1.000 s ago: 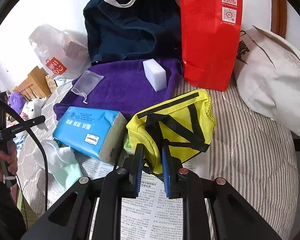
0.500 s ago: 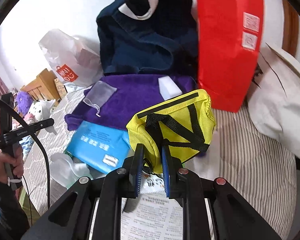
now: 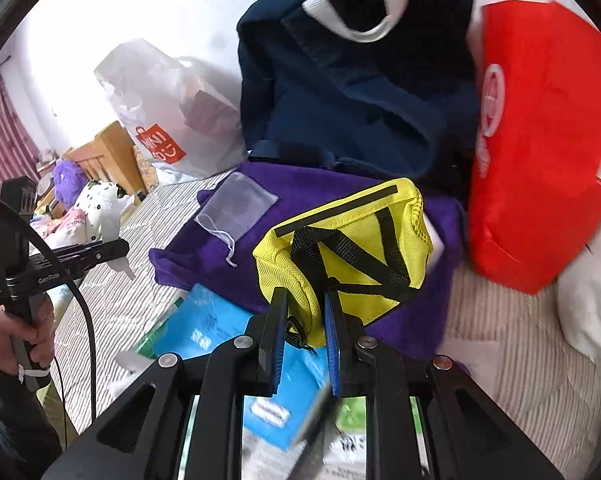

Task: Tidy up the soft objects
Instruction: 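Carry the yellow pouch onto the purple towel with the right gripper while the left holds the cloth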

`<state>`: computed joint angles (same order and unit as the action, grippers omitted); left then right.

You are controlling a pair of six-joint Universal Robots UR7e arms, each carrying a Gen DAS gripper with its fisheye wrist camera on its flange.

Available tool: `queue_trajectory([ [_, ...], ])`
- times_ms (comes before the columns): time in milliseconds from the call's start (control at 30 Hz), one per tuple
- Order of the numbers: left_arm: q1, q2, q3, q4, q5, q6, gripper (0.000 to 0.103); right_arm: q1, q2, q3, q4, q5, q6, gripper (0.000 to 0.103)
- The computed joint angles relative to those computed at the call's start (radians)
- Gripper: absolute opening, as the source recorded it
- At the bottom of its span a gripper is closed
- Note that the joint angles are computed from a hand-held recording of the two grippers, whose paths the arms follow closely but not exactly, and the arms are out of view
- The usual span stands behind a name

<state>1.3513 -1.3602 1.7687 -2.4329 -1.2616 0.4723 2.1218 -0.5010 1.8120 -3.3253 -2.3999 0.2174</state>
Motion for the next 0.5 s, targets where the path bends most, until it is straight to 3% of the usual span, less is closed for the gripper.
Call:
queue_trajectory([
  [500,0.028,0.075,-0.066,0.019,-0.012,-0.008,0.018,-0.108,0.053,-0.121,0.221,0.067,0.033,0.018],
])
